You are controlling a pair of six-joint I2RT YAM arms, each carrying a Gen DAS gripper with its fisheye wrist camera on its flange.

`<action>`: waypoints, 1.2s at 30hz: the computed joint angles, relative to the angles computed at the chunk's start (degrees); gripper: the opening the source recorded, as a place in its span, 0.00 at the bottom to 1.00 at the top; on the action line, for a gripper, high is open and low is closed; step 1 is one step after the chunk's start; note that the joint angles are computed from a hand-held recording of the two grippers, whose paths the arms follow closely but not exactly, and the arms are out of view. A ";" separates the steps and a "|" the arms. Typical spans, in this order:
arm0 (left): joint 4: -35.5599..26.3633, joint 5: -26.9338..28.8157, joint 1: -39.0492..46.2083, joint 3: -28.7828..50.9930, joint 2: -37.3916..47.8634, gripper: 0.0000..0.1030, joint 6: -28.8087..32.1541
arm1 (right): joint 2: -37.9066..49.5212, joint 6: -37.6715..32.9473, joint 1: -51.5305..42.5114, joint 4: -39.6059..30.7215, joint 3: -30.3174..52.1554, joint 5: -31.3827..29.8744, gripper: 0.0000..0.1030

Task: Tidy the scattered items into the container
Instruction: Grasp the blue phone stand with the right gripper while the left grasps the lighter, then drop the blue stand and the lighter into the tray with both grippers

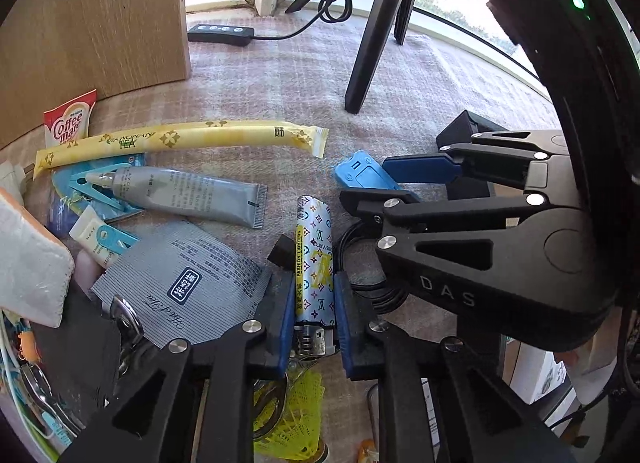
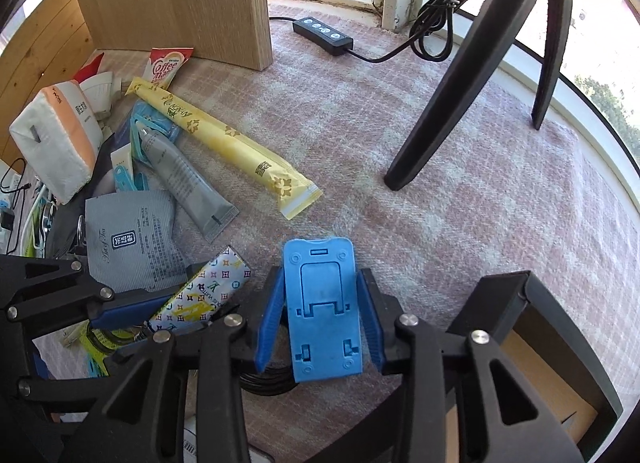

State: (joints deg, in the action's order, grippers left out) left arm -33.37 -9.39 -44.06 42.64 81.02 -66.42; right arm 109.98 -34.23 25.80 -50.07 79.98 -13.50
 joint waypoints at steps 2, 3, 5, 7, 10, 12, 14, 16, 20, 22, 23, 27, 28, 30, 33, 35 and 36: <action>-0.76 -0.46 -0.34 0.39 -0.60 0.10 0.29 | -0.48 0.96 -1.55 -0.65 1.00 -1.39 0.35; -1.07 -0.66 -0.47 0.51 -0.77 0.10 0.65 | -0.35 1.58 -2.47 -1.52 2.07 -2.41 0.35; -1.65 -0.83 -0.27 1.13 0.09 0.10 1.83 | -0.04 2.20 -3.88 -2.93 3.85 -3.99 0.35; -1.43 -0.77 0.09 1.04 0.32 0.10 2.38 | -0.38 2.84 -4.62 -3.15 4.51 -4.05 0.35; -0.96 -0.61 0.21 0.20 -1.31 0.09 1.85 | -1.00 3.03 -5.99 -4.69 5.91 -5.16 0.35; -1.83 -1.30 -0.49 0.51 -2.37 0.09 1.42 | -1.62 3.13 -7.22 -6.48 7.34 -6.12 0.35; -3.15 -2.20 -1.10 1.37 -3.37 0.09 1.53 | -3.94 1.31 -10.55 -7.92 6.69 -7.11 0.35; -4.41 -2.98 -1.57 2.35 -4.27 0.09 1.36 | -10.69 -0.62 -14.40 -8.09 -0.53 -8.72 0.34; -5.72 -4.01 -3.50 5.28 -5.43 0.09 0.80 | -14.22 1.44 -16.98 -6.48 -2.69 -8.23 0.35; -6.20 -4.72 -4.91 8.20 -4.03 0.09 1.18 | -14.48 2.13 -19.25 -6.94 -1.81 -8.54 0.35; -6.14 -4.90 -5.49 9.70 -3.06 0.09 1.58 | -15.02 1.14 -21.52 -7.03 -2.27 -8.86 0.35; -5.44 -5.07 -7.94 16.12 2.06 0.09 3.23 | -16.12 -1.23 -29.25 -7.35 -2.17 -8.23 0.35; -5.45 -5.03 -8.64 17.88 3.48 0.09 3.78 | -15.93 -2.09 -31.51 -7.83 -1.72 -8.18 0.35; -5.73 -4.82 -10.09 21.48 6.26 0.09 4.64 | -15.75 -4.25 -35.77 -8.37 -1.14 -7.45 0.35; -6.06 -4.50 -12.27 26.82 10.78 0.09 5.61 | -14.54 -7.13 -42.13 -9.72 0.80 -7.46 0.35; -6.37 -4.30 -13.93 30.44 13.72 0.09 5.98 | -14.04 -8.41 -45.69 -9.55 1.25 -7.12 0.35; -6.51 -4.15 -14.52 32.00 15.00 0.09 6.24 | -13.89 -9.02 -47.28 -9.40 1.31 -6.93 0.35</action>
State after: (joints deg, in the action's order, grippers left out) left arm -39.88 -13.54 -58.59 74.64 96.02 -60.18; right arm 96.10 -43.25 -21.48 -59.46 81.29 -20.43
